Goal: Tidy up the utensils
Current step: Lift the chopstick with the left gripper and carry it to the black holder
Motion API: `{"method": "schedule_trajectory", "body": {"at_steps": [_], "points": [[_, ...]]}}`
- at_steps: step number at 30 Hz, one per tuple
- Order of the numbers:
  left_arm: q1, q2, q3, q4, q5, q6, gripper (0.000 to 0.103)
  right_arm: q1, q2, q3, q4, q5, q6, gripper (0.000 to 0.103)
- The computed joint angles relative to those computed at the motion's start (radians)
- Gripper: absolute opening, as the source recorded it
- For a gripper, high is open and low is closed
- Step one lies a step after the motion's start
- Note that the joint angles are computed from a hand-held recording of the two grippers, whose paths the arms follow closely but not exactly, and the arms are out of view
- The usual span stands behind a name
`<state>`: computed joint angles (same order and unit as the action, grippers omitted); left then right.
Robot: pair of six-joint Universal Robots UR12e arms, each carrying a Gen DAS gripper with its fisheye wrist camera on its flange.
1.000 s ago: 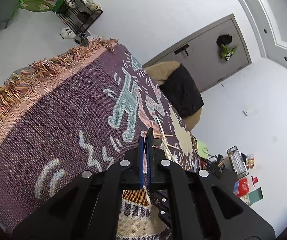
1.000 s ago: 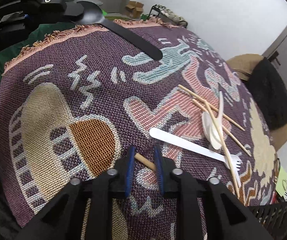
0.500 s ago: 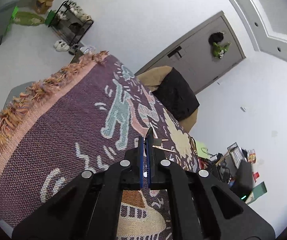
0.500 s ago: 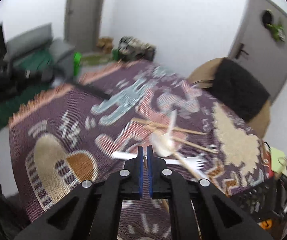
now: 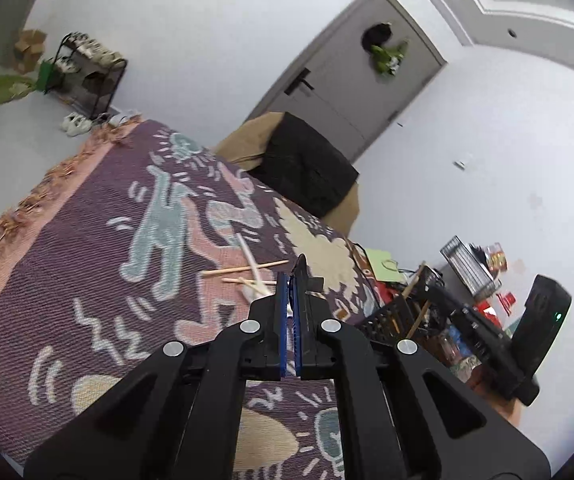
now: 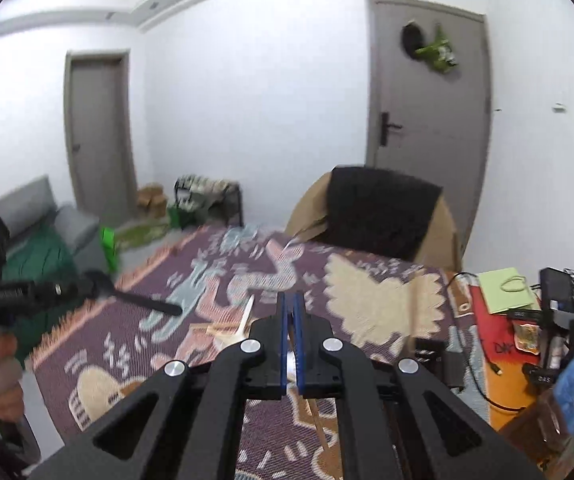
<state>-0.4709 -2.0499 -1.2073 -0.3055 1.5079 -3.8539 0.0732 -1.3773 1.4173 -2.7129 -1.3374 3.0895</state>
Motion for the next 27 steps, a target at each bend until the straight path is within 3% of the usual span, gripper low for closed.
{"method": "schedule_trajectory", "body": {"at_steps": [10,27], "points": [[-0.035,-0.071,0.17,-0.099,-0.013,0.119,0.003,-0.066,-0.018,0.023,-0.189,0.028,0.175,0.004],[-0.075,-0.246,0.577,-0.379,-0.045,0.348,0.003,-0.097,0.033,-0.029,-0.366,-0.04,0.324,0.004]]}}
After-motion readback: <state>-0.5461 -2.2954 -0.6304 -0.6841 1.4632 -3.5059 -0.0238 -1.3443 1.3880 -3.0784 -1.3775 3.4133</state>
